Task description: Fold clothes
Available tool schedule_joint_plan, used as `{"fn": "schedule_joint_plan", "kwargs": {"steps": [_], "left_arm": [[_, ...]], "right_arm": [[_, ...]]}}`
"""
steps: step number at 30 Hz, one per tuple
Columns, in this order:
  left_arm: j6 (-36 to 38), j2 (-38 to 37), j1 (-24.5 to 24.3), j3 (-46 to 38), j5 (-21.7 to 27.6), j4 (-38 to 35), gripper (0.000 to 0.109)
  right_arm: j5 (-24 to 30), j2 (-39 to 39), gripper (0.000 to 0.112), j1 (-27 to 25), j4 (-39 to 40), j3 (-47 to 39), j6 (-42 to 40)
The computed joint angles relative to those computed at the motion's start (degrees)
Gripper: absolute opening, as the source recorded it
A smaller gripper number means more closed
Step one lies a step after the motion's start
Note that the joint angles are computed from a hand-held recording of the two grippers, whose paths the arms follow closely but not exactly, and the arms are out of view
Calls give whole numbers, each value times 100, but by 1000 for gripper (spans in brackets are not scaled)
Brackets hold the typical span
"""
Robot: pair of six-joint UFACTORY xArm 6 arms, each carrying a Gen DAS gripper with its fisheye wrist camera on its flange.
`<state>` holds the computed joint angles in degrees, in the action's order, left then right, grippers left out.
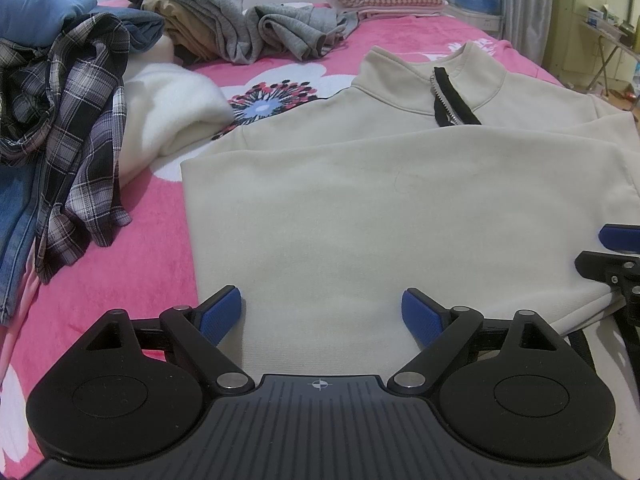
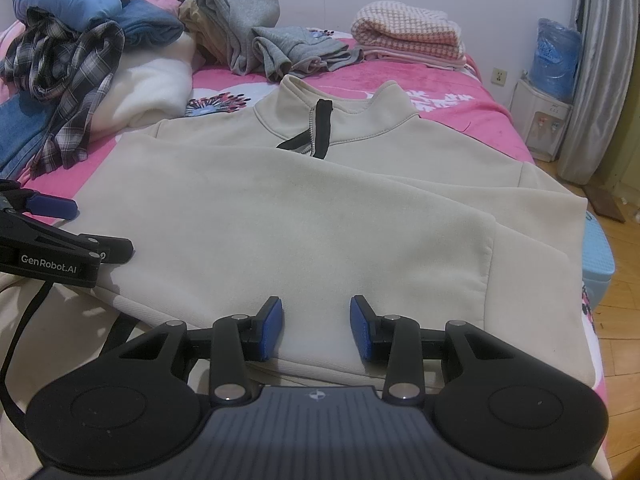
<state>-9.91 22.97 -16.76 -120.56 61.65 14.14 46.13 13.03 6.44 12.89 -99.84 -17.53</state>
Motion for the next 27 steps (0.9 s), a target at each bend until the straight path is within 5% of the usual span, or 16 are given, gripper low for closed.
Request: {"fn": "schedule_joint_plan", "kwargs": {"steps": [24, 27], "left_arm": [[-21, 75, 57, -233, 24, -139, 96], [493, 459, 72, -1053, 630, -248, 96]], "right_arm": [[-44, -19, 40, -12, 94, 52, -66], [-43, -14, 40, -41, 211, 51, -105]]}}
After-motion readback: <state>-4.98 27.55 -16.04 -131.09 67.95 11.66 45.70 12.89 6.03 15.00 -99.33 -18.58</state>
